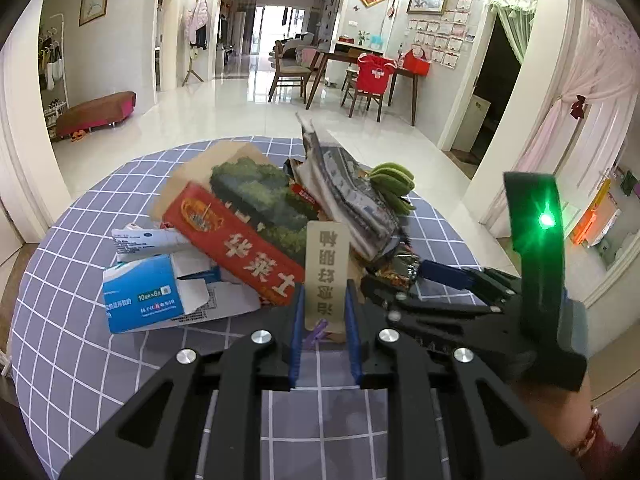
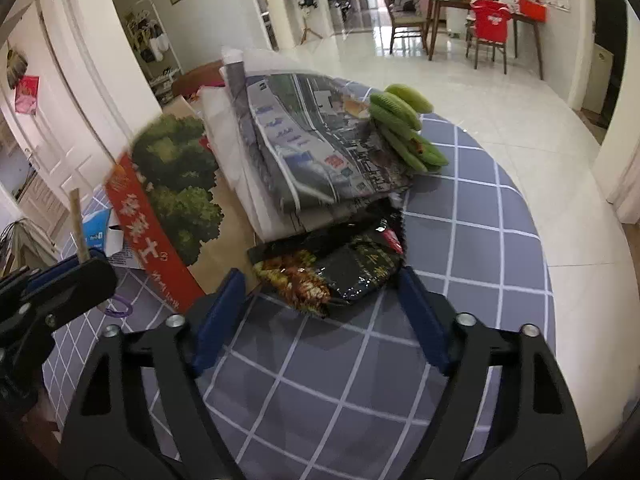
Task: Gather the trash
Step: 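Grasp the dark snack wrapper with the right tool, then drop the paper tag and wrapper into the blue bucket with both tools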
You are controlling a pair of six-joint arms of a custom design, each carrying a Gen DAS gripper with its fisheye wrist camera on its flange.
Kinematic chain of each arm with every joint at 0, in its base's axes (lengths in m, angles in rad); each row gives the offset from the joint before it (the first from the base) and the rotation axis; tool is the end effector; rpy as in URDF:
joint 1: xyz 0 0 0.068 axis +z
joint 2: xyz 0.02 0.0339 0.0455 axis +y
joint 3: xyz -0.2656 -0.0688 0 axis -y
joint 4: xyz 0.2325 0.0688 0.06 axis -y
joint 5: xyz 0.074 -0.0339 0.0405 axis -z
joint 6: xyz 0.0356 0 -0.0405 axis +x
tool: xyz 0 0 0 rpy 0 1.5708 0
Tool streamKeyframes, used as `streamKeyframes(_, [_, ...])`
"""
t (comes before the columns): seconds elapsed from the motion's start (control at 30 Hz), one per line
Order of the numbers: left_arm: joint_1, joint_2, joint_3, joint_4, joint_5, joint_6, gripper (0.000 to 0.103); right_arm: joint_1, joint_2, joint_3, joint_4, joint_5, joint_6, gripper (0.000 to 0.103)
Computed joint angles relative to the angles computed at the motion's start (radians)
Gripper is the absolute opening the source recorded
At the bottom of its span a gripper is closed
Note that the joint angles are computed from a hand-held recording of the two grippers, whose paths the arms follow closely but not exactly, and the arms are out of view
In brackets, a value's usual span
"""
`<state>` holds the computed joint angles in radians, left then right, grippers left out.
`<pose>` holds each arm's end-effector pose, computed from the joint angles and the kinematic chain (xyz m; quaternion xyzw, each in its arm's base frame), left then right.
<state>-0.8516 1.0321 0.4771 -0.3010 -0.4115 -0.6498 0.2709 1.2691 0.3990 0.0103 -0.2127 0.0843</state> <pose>0.1312 -0.1282 0.1894 0.0213 0.9196 -0.0937 0.3810 0.1983 0.0629 0.1456 -0.1236 0.9247 0.1591 0.3231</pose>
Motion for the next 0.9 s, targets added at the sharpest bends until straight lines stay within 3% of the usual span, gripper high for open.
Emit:
streamKeyframes(0.2, [-0.007, 0.014, 0.009, -0.003, 0.01, -0.006, 0.018, -0.028, 0.026, 0.018, -0.007, -0.037, -0.051, 0.056])
streamKeyframes(0.53, [-0.108, 0.052, 0.043, -0.024, -0.047, -0.063, 0.018, -0.252, -0.107, -0.069, -0.08, -0.29, -0.144, 0.043])
streamKeyframes(0.77, [-0.197, 0.109, 0.091, -0.042, -0.086, -0.107, 0.018, -0.507, -0.232, -0.127, -0.242, -0.493, -0.301, 0.036])
streamKeyframes(0.9, [-0.253, 0.163, 0.127, -0.035, -0.098, -0.123, 0.018, -0.792, -0.226, -0.075, -0.476, -0.663, -0.555, 0.035])
